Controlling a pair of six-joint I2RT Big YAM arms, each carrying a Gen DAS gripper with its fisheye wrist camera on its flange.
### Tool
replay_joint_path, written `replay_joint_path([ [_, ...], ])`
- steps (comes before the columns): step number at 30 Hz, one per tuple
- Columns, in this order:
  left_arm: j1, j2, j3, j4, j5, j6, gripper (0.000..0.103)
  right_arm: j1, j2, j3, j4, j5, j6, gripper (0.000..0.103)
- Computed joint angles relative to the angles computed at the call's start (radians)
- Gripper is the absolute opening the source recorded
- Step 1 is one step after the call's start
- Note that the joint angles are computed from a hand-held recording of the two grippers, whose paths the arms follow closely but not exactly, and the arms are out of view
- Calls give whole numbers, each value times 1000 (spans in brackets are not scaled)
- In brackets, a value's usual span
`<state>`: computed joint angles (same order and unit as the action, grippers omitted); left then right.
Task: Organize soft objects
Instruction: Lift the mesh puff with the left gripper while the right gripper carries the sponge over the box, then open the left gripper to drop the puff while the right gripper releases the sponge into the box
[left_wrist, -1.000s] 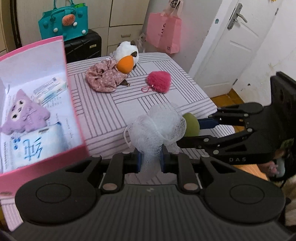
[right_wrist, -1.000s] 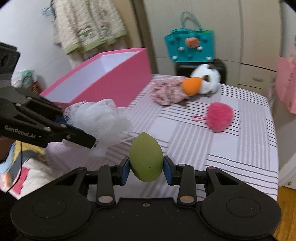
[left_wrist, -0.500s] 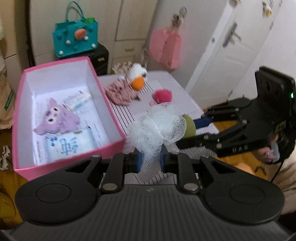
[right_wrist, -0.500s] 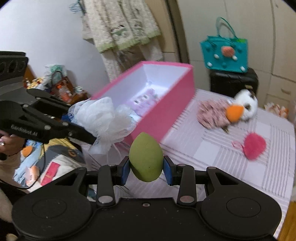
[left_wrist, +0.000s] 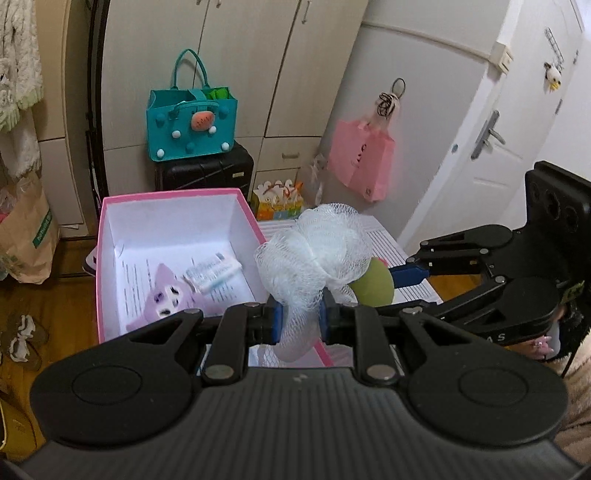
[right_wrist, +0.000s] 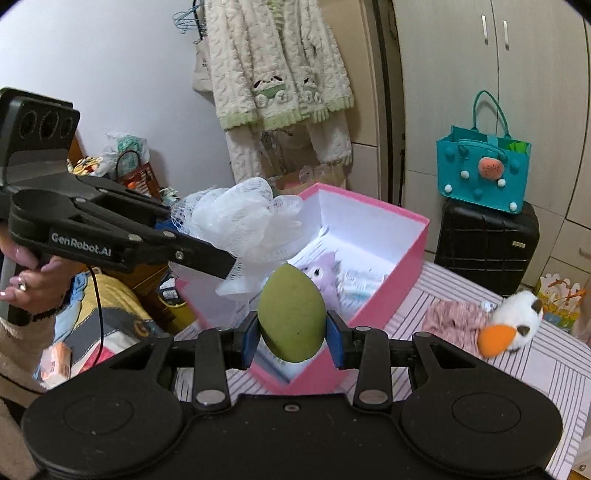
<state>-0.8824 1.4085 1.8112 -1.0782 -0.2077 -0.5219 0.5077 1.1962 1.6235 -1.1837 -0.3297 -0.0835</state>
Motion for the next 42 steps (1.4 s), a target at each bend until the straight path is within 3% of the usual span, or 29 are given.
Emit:
replay_joint_path([
  [11, 126, 64, -24, 109, 153, -26, 18, -34, 130, 90, 26, 17, 30, 43],
  [17, 175, 119, -16, 68, 231, -69, 18, -43, 189, 121, 38, 50, 26, 43],
  [30, 244, 214, -18, -6, 367, -145, 18, -46, 393, 275, -21, -47, -2, 43],
  [35, 245, 258, 55, -54, 332, -116, 22, -28, 483, 380, -79, -65, -42, 43],
  [42, 258, 283, 111, -127, 284, -76, 47, -23, 578, 490, -146, -68, -28, 44],
])
